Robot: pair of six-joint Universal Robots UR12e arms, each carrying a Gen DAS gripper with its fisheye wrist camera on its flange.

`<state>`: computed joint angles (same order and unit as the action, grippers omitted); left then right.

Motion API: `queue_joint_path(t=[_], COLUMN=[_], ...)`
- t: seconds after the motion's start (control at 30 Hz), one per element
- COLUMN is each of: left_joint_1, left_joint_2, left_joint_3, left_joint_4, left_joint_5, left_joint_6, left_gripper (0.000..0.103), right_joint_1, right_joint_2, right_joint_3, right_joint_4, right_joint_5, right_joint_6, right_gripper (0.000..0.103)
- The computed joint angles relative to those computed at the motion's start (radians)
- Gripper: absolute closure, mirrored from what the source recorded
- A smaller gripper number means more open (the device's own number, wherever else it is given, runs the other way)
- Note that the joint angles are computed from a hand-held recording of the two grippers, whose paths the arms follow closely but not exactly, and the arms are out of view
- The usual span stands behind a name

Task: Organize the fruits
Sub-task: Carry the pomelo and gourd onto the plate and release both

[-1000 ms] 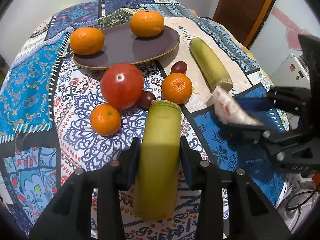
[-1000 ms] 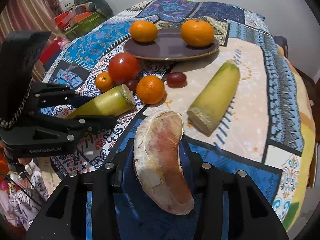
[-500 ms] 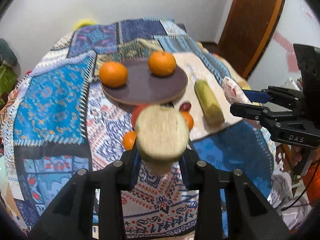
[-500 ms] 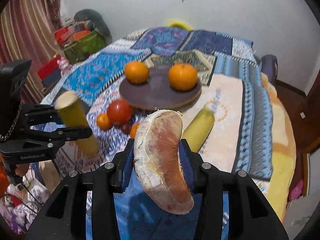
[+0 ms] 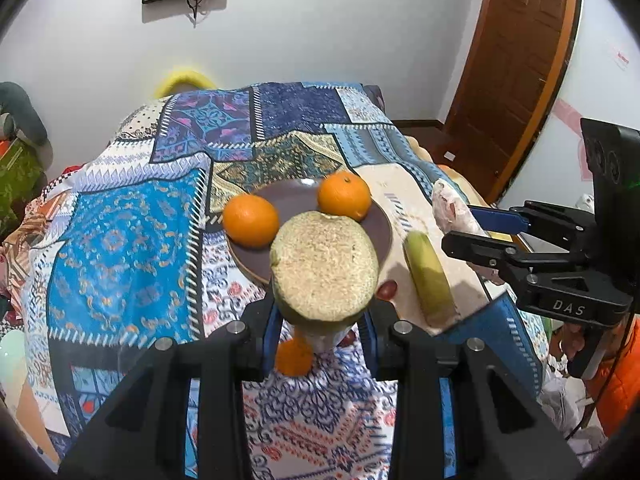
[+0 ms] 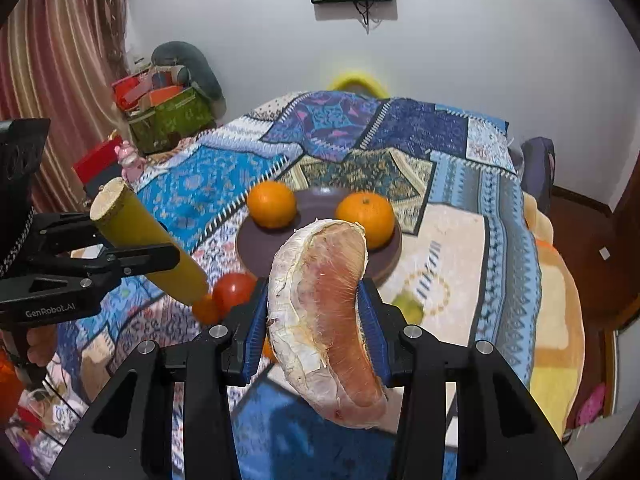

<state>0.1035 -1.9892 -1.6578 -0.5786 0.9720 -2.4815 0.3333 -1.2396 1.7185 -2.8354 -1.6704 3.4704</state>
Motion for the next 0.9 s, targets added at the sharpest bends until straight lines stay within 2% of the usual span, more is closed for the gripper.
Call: queue_joint_path(t=[0.27,0.63,0.9], left_joint_1=[-0.015,-0.031,-0.044], left_joint_2=[-0.046,-0.126,-0.158], left_joint_3=[0.055,0.145,0.18], left_joint_4=[0.021,-0.046,-0.034], left_joint_5=[0.027,0.062,0.059], left_joint_6=[-0.028,-0.06,-0.071], left_gripper=[0.069,0.069,0.069], right_joint_1=[-0.014,-0.037,-0.048], right_joint_2=[0.043,0.104,0.144], right_joint_3=[-0.051,-0.105,-0.145], right_joint_4=[-0.016,-0.018,-0.007], right_joint_5=[0.011,0.06,0.083], right_joint_6=[-0.014,-0.013,-0.026], right_gripper=[0.063,0.063,0.063])
